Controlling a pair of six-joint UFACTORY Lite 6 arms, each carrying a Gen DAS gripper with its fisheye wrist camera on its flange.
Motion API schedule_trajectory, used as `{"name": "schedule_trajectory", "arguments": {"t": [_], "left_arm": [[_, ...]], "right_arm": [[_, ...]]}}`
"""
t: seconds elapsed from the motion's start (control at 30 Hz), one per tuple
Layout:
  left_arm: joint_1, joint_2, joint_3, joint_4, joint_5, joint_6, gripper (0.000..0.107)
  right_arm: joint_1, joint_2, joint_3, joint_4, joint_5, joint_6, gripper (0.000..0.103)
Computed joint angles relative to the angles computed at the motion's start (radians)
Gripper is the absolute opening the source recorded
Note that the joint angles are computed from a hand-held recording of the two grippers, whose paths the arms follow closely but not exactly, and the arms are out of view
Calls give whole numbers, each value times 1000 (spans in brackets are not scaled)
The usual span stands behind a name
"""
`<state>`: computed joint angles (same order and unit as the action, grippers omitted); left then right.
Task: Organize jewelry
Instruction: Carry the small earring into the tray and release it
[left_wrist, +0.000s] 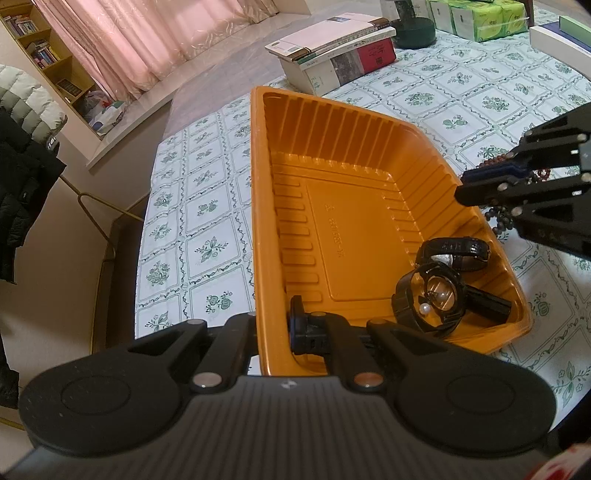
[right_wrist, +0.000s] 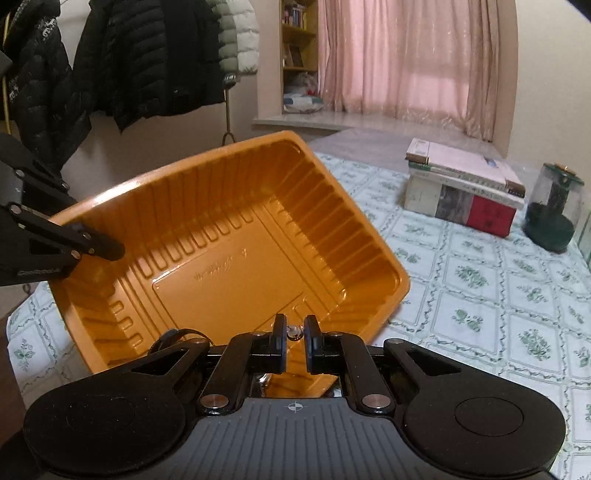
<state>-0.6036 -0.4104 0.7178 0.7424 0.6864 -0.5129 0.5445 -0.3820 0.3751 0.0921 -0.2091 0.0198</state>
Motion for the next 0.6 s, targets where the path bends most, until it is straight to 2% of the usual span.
{"name": "schedule_trajectory", "arguments": {"t": [0.33,0.47,0.5,0.6], "left_arm": [[0,5,-1,3,-5,-2,3],[1,3,-2,2,-5,-1,3],[1,4,-2,3,-6,-3,3],[2,3,-2,2,-5,0,3]], "right_arm": [[7,48,20,-10,-24,17,9],[-1,46,14,-80,-59,81,10],[-2,32,3,-66,-69,67,13],[-25,-27,-35,-86,-74,101,34]]}}
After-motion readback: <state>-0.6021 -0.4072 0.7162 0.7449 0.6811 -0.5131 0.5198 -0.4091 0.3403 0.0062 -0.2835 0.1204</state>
